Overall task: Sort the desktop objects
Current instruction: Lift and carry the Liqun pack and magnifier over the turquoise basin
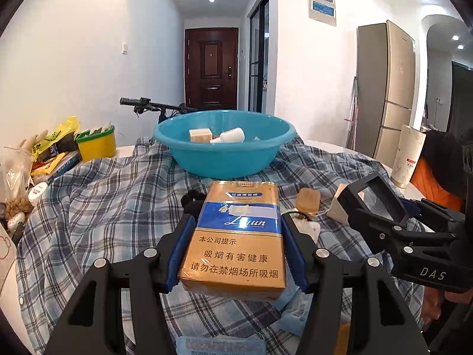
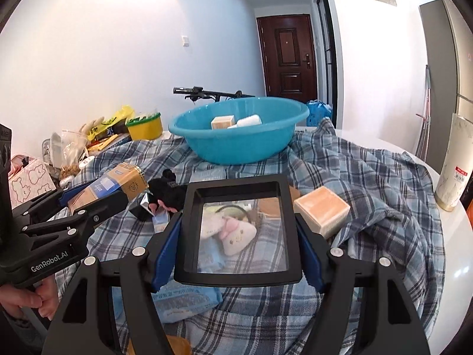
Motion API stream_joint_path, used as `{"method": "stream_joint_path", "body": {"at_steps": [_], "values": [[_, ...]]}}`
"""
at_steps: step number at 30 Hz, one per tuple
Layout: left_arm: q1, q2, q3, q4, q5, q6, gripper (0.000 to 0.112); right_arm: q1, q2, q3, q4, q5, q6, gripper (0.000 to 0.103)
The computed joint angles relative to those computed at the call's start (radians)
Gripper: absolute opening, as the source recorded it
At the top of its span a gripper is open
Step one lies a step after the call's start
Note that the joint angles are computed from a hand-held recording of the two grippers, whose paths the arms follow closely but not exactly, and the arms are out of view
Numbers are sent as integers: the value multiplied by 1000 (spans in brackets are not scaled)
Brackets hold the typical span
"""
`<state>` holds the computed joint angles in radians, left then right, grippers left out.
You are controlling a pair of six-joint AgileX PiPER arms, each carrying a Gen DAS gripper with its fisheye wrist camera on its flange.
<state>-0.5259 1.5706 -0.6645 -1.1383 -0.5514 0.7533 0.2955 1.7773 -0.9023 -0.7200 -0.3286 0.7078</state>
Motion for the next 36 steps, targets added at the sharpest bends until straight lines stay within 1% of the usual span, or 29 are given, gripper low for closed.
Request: {"method": "stream_joint_path", "body": {"at_steps": [2, 6, 10, 13, 17, 19, 20, 22, 25, 26, 28, 31, 36], "values": [[-15, -20, -21, -57, -35, 68, 61, 1, -16, -8, 1, -4, 3, 69], [-13, -70, -59, -77, -53, 113, 61, 13, -58, -32, 25, 15, -23, 69], [-44, -101, -109, -120, -109, 212, 61, 27, -119, -59, 78, 41, -81, 69], [-51, -138, -140, -121, -128, 242, 61, 27, -165, -67, 126, 23, -125, 69], [-75, -195, -176, -117, -178, 287, 61, 27, -214, -90, 195, 22, -202, 69], [-99, -220, -207, -134, -207, 365, 61, 26, -238, -106, 248, 38, -251, 69], [-116, -228, -222, -140, -233, 397, 61, 21, -251, -112, 239, 44, -238, 69], [-143, -251, -241, -145, -261, 435, 61, 12, -283, -111, 220, 31, -221, 69], [-184, -273, -268, -159, -305, 474, 61, 18, -323, -105, 291, 20, -293, 69], [-192, -280, -273, -167, -310, 480, 61, 19, -333, -109, 285, 27, -289, 69], [-201, -294, -286, -195, -292, 495, 61, 15, -344, -118, 244, 36, -237, 69], [-239, -293, -300, -203, -328, 512, 61, 11, -350, -128, 203, 32, -176, 69], [-237, -298, -312, -204, -319, 517, 61, 28, -366, -116, 253, 20, -231, 69]]}}
